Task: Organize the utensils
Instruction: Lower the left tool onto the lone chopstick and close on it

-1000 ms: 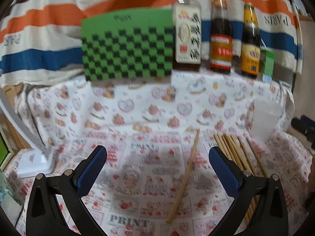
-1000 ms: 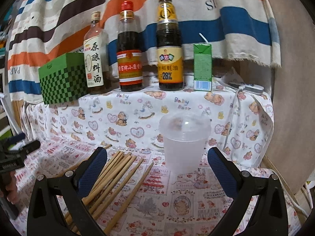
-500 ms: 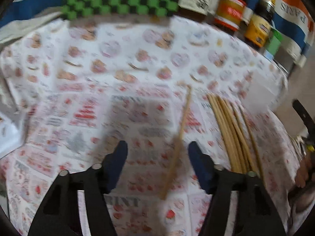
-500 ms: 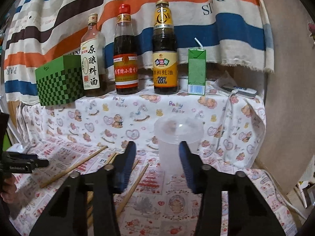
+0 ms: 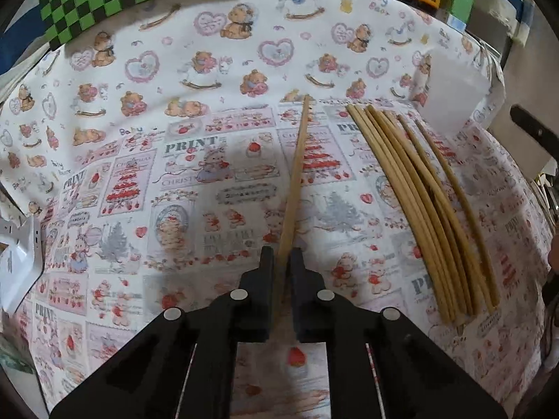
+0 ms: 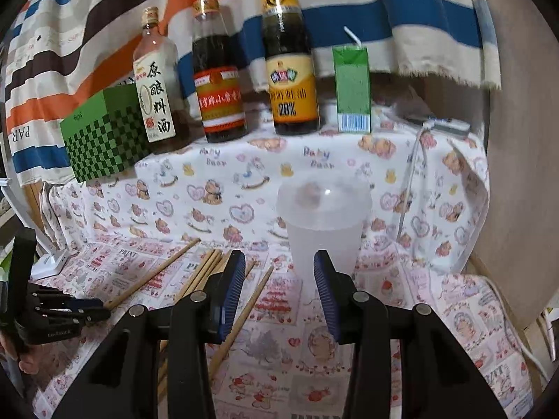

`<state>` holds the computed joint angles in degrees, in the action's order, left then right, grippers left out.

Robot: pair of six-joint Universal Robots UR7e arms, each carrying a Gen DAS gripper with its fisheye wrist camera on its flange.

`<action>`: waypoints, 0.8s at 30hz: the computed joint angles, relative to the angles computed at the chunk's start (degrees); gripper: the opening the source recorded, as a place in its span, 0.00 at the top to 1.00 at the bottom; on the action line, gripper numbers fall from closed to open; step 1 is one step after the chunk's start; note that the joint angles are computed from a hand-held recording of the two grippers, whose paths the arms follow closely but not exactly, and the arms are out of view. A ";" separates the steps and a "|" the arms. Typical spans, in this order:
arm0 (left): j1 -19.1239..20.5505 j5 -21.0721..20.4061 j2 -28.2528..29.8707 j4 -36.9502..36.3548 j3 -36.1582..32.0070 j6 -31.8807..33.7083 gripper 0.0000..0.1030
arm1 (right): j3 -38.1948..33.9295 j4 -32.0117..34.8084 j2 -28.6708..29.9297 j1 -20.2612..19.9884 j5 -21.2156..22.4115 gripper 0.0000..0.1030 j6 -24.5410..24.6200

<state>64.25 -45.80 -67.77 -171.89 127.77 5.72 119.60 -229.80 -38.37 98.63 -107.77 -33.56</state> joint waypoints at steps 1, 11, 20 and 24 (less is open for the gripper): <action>-0.02 0.47 -0.41 -0.93 0.12 0.30 0.92 | -0.01 1.44 -0.31 -0.03 -0.37 0.58 0.72; -0.30 -7.16 -4.63 -10.46 2.76 4.36 0.93 | -0.70 10.30 -1.94 -0.59 -1.75 0.52 6.58; -2.68 -9.82 -3.91 -32.79 7.59 11.87 0.95 | -1.93 16.95 -2.12 -1.84 -1.48 0.52 10.18; -2.90 -12.06 -3.09 -41.34 8.93 14.57 0.95 | -1.72 16.04 -1.65 -1.80 -1.19 0.52 9.49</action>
